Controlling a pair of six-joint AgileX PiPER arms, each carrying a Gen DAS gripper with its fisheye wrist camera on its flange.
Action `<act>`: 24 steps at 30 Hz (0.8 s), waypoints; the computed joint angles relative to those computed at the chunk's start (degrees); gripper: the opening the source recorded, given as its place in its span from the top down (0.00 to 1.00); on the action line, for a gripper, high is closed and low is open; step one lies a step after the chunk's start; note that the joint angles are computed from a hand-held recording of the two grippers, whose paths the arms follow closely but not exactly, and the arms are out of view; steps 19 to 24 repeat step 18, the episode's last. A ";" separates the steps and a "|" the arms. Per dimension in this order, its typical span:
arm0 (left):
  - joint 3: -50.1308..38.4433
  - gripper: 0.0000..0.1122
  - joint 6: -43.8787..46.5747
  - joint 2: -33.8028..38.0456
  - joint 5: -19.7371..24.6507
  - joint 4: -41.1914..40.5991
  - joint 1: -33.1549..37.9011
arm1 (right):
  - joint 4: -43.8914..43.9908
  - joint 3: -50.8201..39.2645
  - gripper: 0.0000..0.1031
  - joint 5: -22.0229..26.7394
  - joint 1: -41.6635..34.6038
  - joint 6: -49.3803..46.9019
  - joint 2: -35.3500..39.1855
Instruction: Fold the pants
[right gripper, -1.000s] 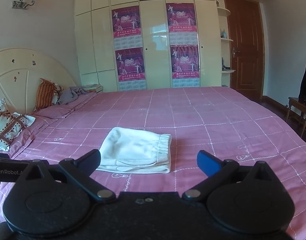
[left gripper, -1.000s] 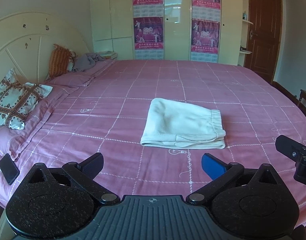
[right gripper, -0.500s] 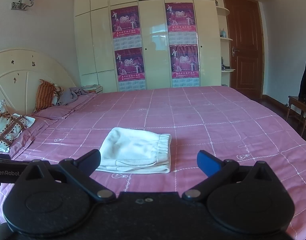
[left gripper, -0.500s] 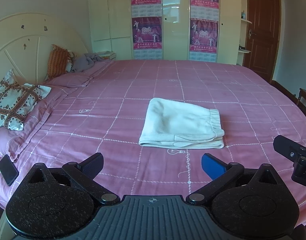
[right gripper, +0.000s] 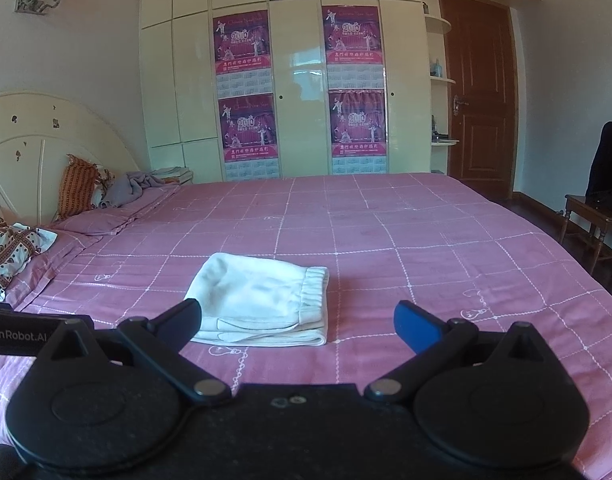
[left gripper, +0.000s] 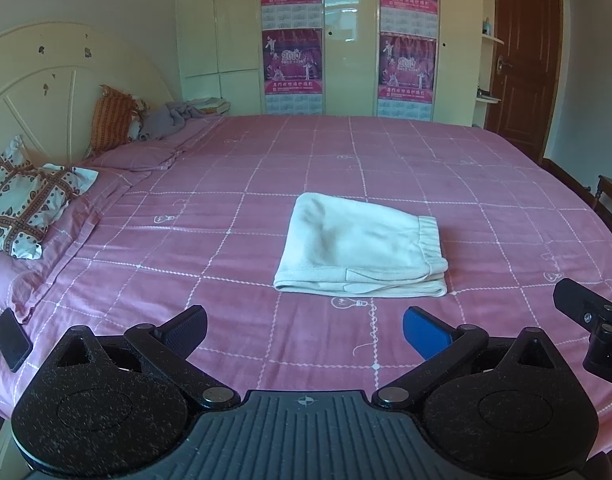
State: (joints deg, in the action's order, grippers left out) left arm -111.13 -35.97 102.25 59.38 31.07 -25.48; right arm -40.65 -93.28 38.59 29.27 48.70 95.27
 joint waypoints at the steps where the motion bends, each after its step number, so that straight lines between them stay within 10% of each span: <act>1: -0.26 0.08 0.01 0.17 0.13 0.11 -0.11 | -0.32 0.05 0.00 0.12 0.01 0.38 0.14; 24: -0.37 0.08 1.62 1.64 -3.99 -4.63 2.17 | -3.16 2.47 0.00 -1.65 -0.49 5.07 -0.22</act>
